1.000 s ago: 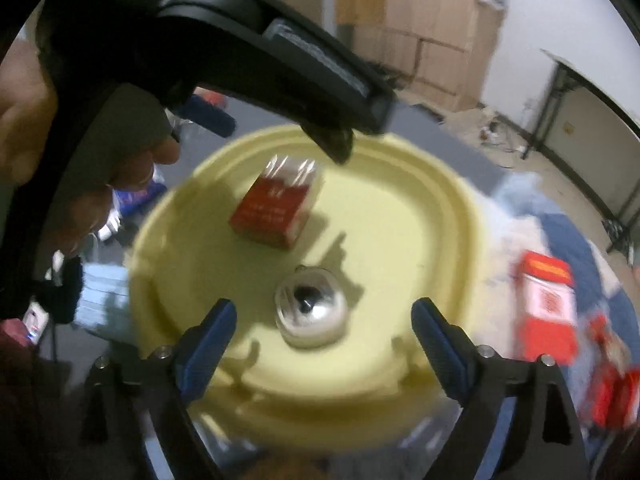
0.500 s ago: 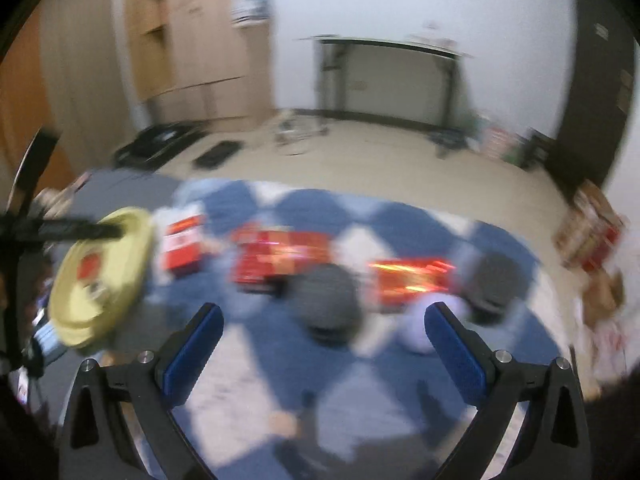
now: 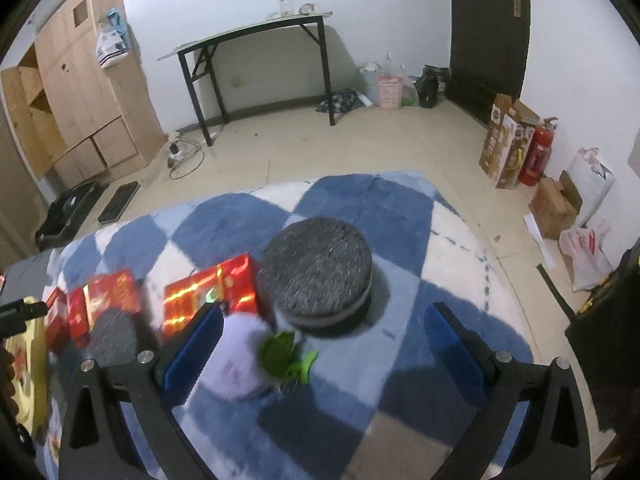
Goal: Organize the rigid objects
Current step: 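Carry red-white pack in left tool to tray while right tool carries black foam cylinder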
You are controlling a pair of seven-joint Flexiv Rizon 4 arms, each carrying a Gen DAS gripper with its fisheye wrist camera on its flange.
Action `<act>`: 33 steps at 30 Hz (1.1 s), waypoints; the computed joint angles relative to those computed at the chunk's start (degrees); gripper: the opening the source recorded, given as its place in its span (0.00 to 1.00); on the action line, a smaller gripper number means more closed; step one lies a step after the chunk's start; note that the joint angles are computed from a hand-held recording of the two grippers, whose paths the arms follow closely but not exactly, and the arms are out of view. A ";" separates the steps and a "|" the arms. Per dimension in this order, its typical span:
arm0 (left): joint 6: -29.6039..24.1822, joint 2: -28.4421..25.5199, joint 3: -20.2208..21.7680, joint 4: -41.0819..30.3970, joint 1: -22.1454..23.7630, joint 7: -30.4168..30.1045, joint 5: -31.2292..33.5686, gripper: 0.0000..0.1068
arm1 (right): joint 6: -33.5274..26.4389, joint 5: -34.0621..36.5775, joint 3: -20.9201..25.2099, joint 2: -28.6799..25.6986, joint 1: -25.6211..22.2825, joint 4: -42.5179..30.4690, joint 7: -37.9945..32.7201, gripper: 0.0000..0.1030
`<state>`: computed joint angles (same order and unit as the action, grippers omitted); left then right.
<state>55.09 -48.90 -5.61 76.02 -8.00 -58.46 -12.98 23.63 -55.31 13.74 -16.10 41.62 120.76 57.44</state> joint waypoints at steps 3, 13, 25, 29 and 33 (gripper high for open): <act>-2.59 -2.39 0.55 -3.13 -0.64 -2.18 -0.15 0.96 | 3.47 0.27 -1.09 -0.62 -2.21 0.18 -1.67 1.00; -1.73 -4.27 -0.13 -3.92 -0.50 -1.28 -0.19 0.70 | 12.10 -6.85 -5.15 -2.60 -6.41 2.33 -0.77 0.85; 0.08 2.90 -4.83 5.51 4.53 8.43 -5.46 0.55 | 3.51 -7.76 -3.10 -2.83 -3.37 2.53 0.38 0.67; 2.76 9.01 -7.41 12.85 7.33 15.84 -8.68 0.54 | -2.43 -6.27 -1.02 -0.81 -0.63 1.45 -0.49 0.67; 5.96 14.48 -10.44 20.45 10.18 25.45 -13.98 0.54 | -4.07 -6.63 0.27 -0.77 1.37 0.51 0.32 0.67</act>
<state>61.05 -34.42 -16.05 96.47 2.18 -33.01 -26.96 19.56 -61.94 14.00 -16.88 42.99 121.28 57.76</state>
